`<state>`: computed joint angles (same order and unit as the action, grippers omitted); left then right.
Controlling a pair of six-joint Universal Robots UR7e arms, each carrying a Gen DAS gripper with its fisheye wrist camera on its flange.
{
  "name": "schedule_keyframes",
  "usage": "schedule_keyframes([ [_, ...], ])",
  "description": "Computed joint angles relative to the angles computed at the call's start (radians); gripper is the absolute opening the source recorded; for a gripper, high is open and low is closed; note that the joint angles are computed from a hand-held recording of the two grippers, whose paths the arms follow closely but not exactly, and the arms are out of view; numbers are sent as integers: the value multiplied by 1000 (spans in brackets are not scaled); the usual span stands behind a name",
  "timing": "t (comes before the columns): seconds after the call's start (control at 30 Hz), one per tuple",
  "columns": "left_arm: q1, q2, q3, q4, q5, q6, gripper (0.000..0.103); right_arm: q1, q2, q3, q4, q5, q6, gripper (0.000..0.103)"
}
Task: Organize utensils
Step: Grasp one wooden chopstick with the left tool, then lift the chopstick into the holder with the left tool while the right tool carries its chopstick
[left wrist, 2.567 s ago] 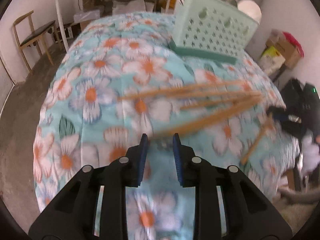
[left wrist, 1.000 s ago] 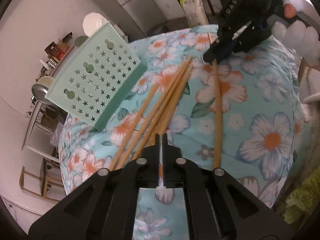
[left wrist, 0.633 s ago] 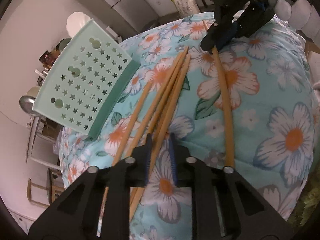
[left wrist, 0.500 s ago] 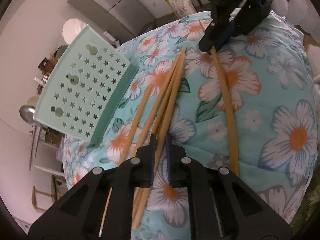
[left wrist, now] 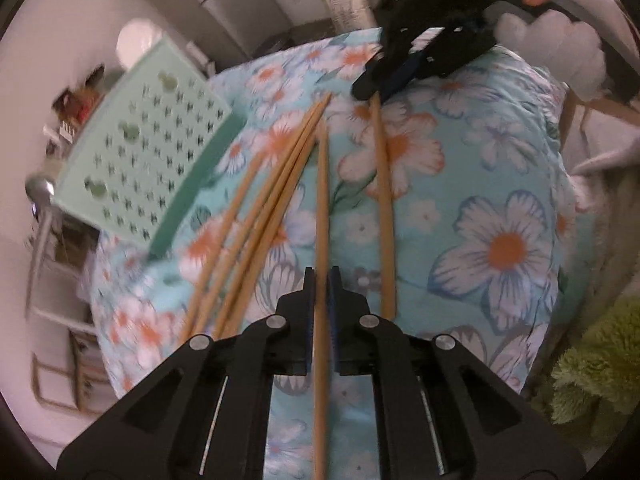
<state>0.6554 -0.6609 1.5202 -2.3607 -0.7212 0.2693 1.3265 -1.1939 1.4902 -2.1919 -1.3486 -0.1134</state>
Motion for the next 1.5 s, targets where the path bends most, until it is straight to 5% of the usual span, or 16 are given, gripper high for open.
schedule_keyframes([
  [0.17, 33, -16, -51, 28, -113, -140, 31, -2, 1, -7, 15, 4, 3, 13],
  [0.4, 73, 28, -150, 10, -263, -227, 31, -13, 6, -27, 28, 25, 26, 13],
  [0.73, 103, 166, -338, 97, -272, -290, 22, -15, 18, -25, -16, 28, 62, 12],
  [0.87, 98, 179, -345, 82, -262, -312, 9, -9, 18, -11, -54, 17, 57, 12],
  [1.03, 93, 175, -339, 59, -259, -352, 5, 7, 7, 2, -87, -2, 50, 13],
  [1.27, 66, 80, -259, -61, -229, -396, 5, 62, -43, 32, -175, -53, -70, 11],
  [1.5, 35, -16, -218, -279, -143, -407, 5, 165, -70, 64, -338, -153, -293, 8],
])
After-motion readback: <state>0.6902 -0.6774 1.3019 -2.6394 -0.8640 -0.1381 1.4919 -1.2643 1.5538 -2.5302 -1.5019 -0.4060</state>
